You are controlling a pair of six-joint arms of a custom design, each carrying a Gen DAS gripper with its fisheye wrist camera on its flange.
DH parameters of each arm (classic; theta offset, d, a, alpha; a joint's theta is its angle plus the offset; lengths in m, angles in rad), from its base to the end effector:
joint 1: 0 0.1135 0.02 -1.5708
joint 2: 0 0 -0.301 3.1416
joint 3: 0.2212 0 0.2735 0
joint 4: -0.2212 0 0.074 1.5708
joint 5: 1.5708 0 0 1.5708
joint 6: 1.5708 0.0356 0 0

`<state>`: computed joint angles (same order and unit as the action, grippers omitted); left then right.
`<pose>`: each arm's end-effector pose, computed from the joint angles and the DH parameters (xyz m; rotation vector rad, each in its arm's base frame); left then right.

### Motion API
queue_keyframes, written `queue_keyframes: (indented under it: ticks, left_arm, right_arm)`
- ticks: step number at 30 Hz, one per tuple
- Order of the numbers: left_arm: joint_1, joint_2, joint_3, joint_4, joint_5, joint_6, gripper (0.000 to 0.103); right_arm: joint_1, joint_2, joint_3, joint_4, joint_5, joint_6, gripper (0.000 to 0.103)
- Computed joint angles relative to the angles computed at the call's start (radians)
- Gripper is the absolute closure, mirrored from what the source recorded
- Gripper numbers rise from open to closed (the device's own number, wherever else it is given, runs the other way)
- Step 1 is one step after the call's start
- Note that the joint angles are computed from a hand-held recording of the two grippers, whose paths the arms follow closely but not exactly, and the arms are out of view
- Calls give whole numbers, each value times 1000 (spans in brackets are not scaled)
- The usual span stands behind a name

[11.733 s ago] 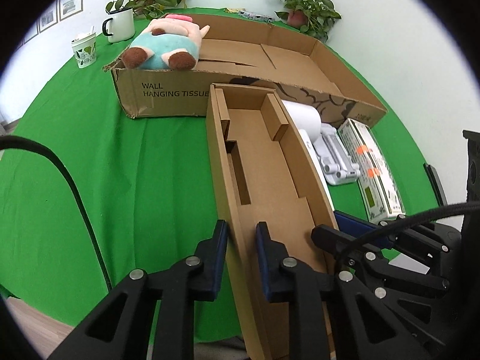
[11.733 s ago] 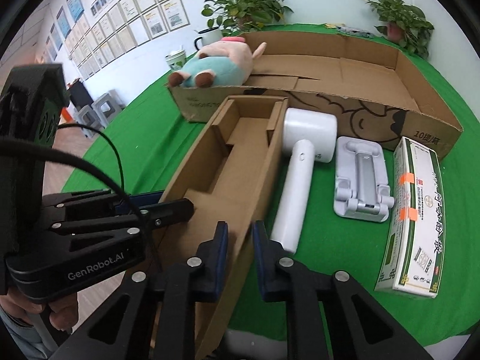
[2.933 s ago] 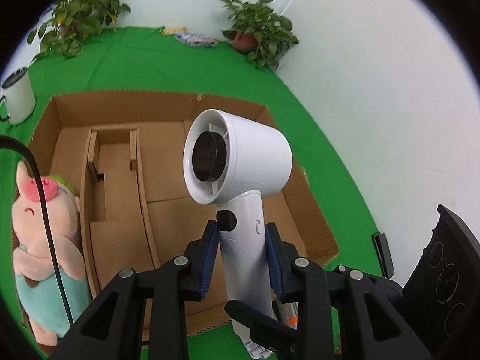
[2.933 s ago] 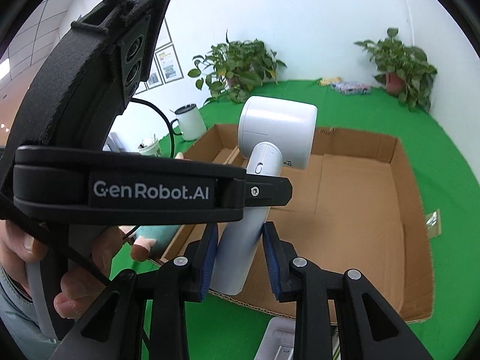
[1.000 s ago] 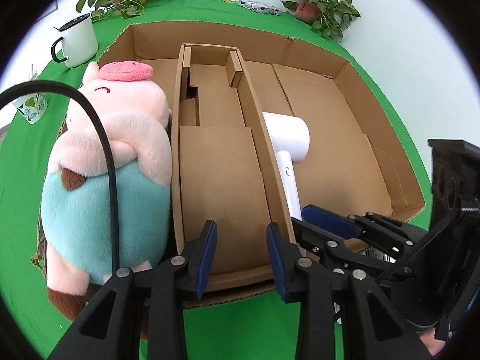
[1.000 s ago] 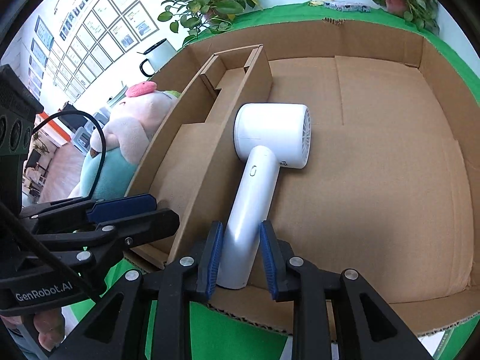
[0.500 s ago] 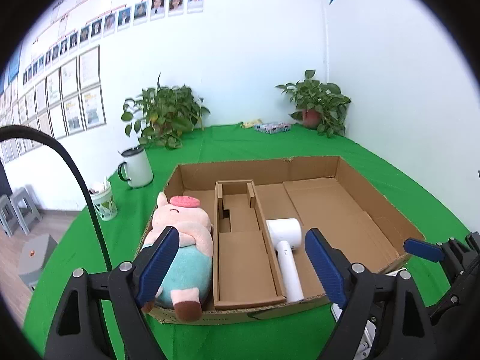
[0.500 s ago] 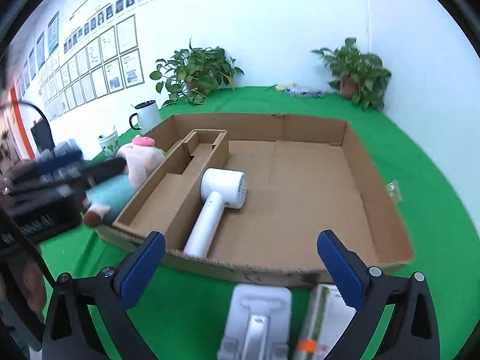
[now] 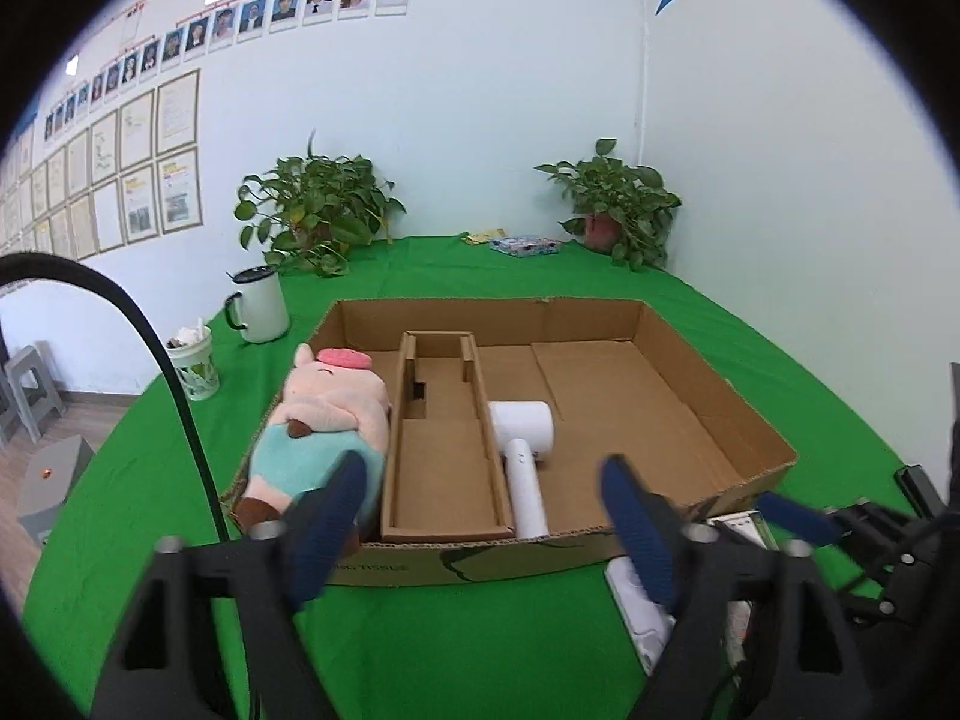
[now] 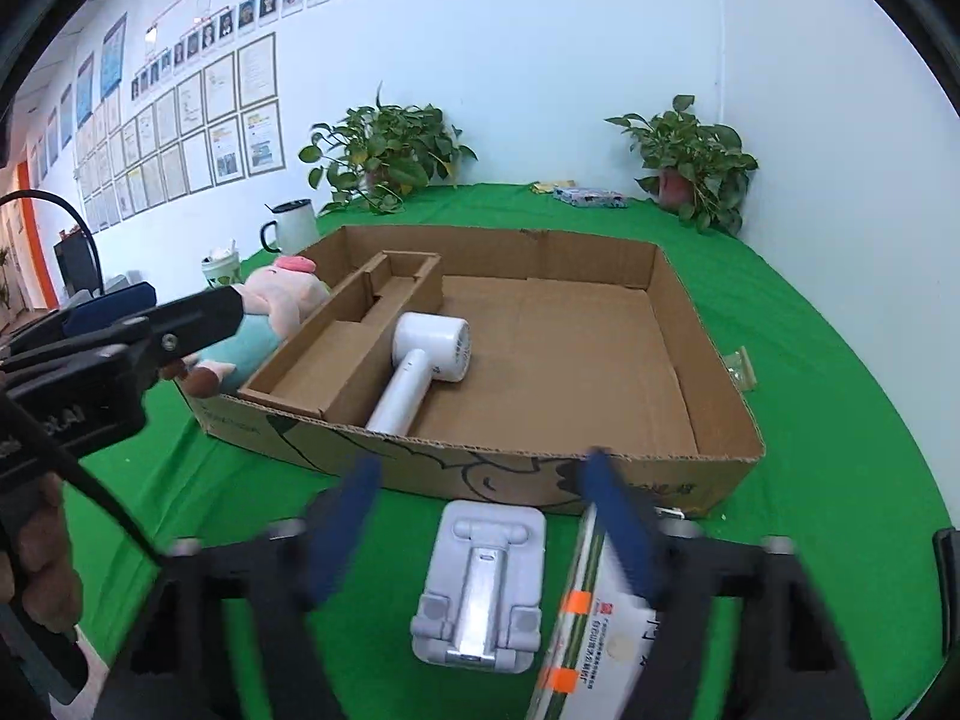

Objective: Organize objects
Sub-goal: 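Move the right tool to the white phone stand and close on it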

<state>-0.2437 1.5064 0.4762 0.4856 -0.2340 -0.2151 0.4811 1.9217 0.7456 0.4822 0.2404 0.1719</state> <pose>0.2760 -0.0601 0.1597 -0.1087 2.0963 -0.0286 0.3274 0.1614 0.1035 -0.2194 2.2315 0.0805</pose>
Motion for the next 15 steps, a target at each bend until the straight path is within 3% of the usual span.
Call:
queue_keyframes:
  ticks: [1, 3, 5, 6, 7, 8, 9, 11, 15]
  left_arm:
    - [10, 2, 8, -23, 44, 6, 98]
    - [11, 6, 9, -43, 94, 11, 100]
    - [-16, 8, -12, -6, 61, 8, 99]
    - [-29, 11, -15, 4, 26, 2, 92]
    - [-42, 16, -9, -5, -13, -1, 81]
    - [-48, 18, -5, -15, -31, -3, 47]
    - [-48, 18, -12, 1, -35, -7, 22]
    - [-41, 13, -38, 56, -39, -21, 20]
    - [-5, 23, -11, -7, 4, -36, 20]
  right_arm:
    - [-3, 4, -2, -2, -2, 6, 87]
    - [-7, 7, -7, 0, -15, 7, 87]
    - [-6, 7, -19, 19, -13, 5, 83]
    - [-5, 7, -23, 22, -10, 6, 77]
    - [-6, 11, -20, 20, -11, 7, 51]
    - [-12, 14, -19, 24, -23, 7, 18]
    - [-19, 16, -29, 52, -40, 7, 9]
    - [-29, 18, -49, 93, -55, 11, 5]
    - [-44, 25, -48, 88, -85, 8, 5]
